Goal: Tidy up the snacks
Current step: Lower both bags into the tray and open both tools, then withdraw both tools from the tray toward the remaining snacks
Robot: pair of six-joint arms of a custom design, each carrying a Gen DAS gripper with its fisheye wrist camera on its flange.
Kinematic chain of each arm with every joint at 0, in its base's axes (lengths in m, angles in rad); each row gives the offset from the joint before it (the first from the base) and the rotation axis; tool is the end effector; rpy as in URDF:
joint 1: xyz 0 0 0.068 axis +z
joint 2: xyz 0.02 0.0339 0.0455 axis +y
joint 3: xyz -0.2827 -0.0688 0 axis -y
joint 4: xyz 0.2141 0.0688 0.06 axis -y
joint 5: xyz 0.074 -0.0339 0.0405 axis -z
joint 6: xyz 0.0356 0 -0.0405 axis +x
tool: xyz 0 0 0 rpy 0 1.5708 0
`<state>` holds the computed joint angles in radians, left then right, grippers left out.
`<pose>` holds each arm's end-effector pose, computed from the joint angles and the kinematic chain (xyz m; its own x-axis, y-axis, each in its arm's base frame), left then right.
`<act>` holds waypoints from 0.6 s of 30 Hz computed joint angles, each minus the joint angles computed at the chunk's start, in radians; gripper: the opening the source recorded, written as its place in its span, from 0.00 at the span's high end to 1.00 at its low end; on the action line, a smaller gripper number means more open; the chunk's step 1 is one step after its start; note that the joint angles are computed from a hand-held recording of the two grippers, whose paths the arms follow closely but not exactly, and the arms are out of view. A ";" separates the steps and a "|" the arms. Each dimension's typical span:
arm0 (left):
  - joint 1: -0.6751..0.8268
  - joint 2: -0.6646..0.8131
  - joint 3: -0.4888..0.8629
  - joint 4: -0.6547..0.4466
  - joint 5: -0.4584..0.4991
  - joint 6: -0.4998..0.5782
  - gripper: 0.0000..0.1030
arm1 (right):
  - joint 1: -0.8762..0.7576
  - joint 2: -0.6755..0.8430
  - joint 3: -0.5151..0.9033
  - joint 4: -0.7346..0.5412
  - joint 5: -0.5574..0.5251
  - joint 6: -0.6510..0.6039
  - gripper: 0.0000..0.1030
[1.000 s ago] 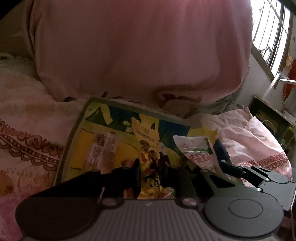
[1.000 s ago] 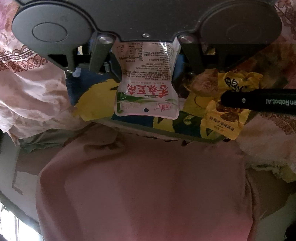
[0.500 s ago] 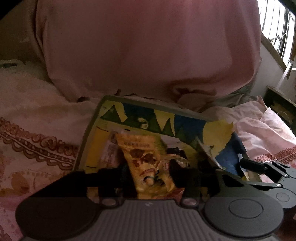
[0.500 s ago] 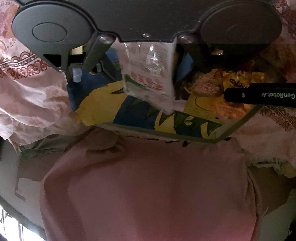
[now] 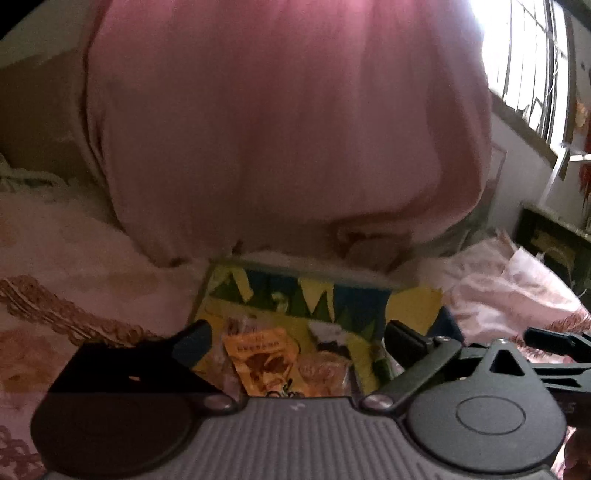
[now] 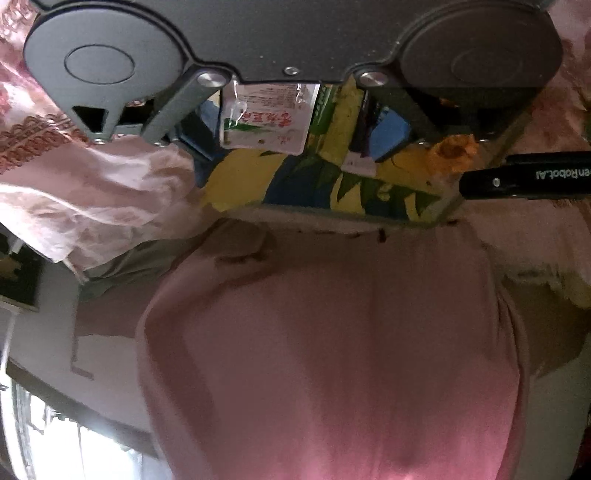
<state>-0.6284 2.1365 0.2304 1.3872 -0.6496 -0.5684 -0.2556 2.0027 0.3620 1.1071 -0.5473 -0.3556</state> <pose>0.2122 -0.1276 0.0795 -0.3614 -0.2673 -0.8933 -0.1795 0.9601 -0.2146 0.2689 -0.0511 0.0994 -0.3856 -0.2065 -0.8993 -0.3753 0.9255 -0.0516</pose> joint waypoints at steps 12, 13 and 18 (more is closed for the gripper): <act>-0.350 -0.366 -0.108 -0.430 -0.405 -0.213 0.00 | -0.285 -0.374 -0.154 -0.196 -0.313 -0.046 0.01; -0.392 -0.409 -0.096 -0.550 -0.438 -0.288 0.00 | -0.317 -0.405 -0.163 -0.222 -0.345 -0.055 0.01; -0.589 -0.491 0.023 -1.196 -0.521 -0.775 0.00 | -0.475 -0.546 -0.175 -0.447 -0.496 -0.167 0.01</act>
